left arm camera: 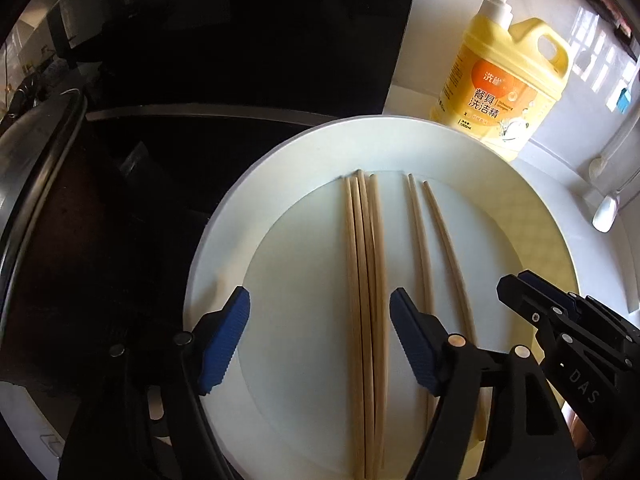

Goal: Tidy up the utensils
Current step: 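Open the left tool to drop its chopstick while the right tool releases its own, then withdraw both open tools from the basin back over the cutting board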

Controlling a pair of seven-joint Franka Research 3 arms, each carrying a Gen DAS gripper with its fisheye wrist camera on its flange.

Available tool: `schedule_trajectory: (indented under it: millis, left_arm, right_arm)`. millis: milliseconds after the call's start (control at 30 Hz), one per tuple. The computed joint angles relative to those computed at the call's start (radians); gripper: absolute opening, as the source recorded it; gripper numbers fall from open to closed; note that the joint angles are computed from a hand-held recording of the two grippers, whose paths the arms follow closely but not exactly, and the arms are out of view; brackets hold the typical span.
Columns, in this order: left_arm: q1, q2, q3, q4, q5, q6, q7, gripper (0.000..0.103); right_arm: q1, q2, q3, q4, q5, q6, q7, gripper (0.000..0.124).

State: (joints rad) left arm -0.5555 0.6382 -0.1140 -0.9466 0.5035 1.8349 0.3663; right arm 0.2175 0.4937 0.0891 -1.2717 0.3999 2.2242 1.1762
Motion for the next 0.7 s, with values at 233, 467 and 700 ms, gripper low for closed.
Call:
schedule_trajectory:
  millis: [233,467,700]
  left_arm:
    - [-0.011,0.006,0.004,0.034,0.003,-0.040,0.005,0.075]
    - [-0.024,0.021,0.009,0.080,0.007,-0.078,0.034,0.078]
    - [-0.031,-0.013,0.007,0.047,0.021,-0.075,0.044,0.086]
  right_arm:
    - [-0.002,-0.027,0.003,-0.030,0.017,0.022,-0.012,0.030]
    - [0.003,-0.083,-0.002,-0.097,0.017,0.060,-0.012,0.037]
    - [0.007,-0.154,-0.011,-0.186,0.015,0.106,0.006,0.047]
